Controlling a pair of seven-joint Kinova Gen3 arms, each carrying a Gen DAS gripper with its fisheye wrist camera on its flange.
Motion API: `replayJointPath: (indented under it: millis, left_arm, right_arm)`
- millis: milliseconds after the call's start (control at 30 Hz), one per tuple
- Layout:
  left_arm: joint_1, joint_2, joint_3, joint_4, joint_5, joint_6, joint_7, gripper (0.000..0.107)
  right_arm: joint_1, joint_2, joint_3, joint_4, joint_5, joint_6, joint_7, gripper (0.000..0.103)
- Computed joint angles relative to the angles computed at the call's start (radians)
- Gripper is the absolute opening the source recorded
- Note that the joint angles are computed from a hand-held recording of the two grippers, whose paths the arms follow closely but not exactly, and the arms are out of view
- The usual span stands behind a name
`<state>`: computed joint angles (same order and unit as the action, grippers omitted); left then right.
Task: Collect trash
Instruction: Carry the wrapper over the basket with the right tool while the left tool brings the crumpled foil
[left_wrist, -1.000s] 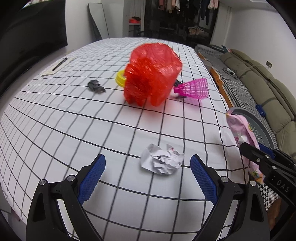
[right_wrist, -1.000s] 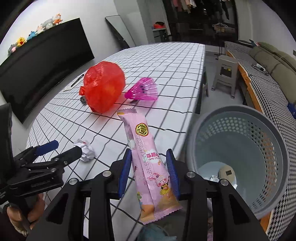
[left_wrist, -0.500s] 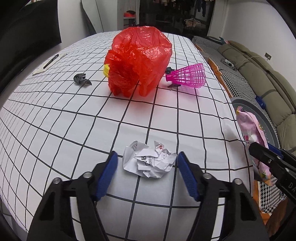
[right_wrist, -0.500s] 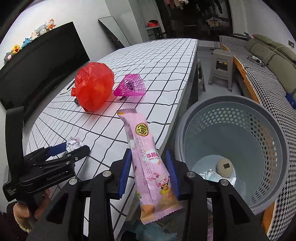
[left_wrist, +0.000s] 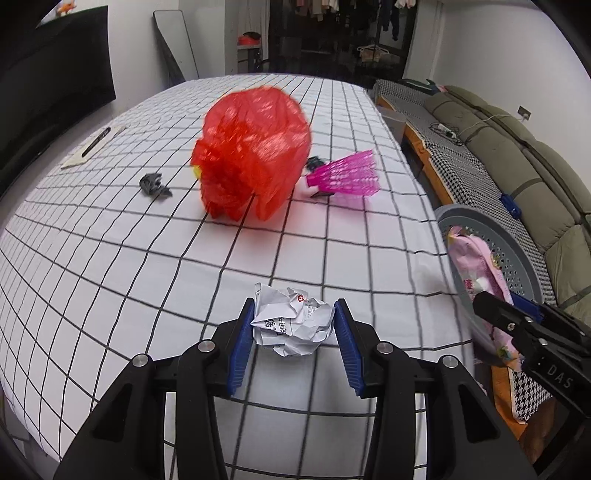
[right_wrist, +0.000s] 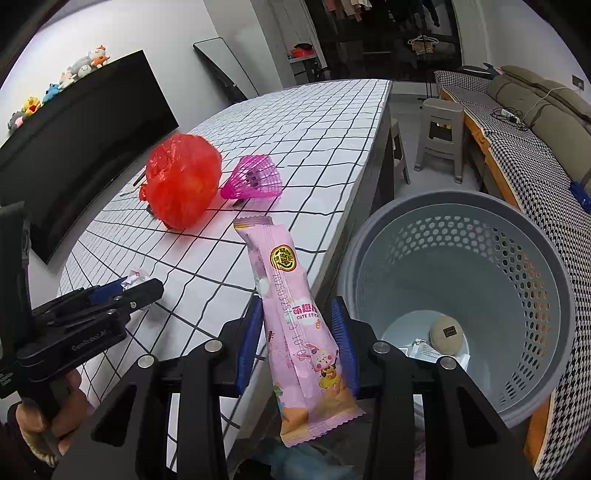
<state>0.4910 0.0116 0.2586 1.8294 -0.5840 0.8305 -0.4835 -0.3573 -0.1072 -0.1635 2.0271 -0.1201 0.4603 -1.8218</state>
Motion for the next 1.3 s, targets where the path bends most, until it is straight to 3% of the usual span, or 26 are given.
replayJointPath:
  millis: [267, 500, 967, 1300]
  left_arm:
    - [0.071, 0.071, 0.014, -0.118, -0.045, 0.037, -0.014, 0.042]
    - [0.164, 0.174, -0.017, -0.254, -0.047, 0.037, -0.102, 0.042]
    - [0.250, 0.358, -0.103, -0.468, 0.098, 0.049, -0.329, 0.042]
    - [0.268, 0.421, -0.143, -0.532, 0.177, 0.067, -0.425, 0.042]
  right_arm:
    - [0.039, -0.062, 0.074, 0.048, -0.069, 0.005, 0.072, 0.037]
    - [0.124, -0.105, 0.120, 0.079, -0.073, 0.029, 0.082, 0.037]
    - [0.219, -0.065, 0.174, 0.076, -0.063, 0.057, 0.100, 0.038]
    - [0.244, -0.008, 0.197, 0.052, -0.126, 0.060, 0.194, 0.039]
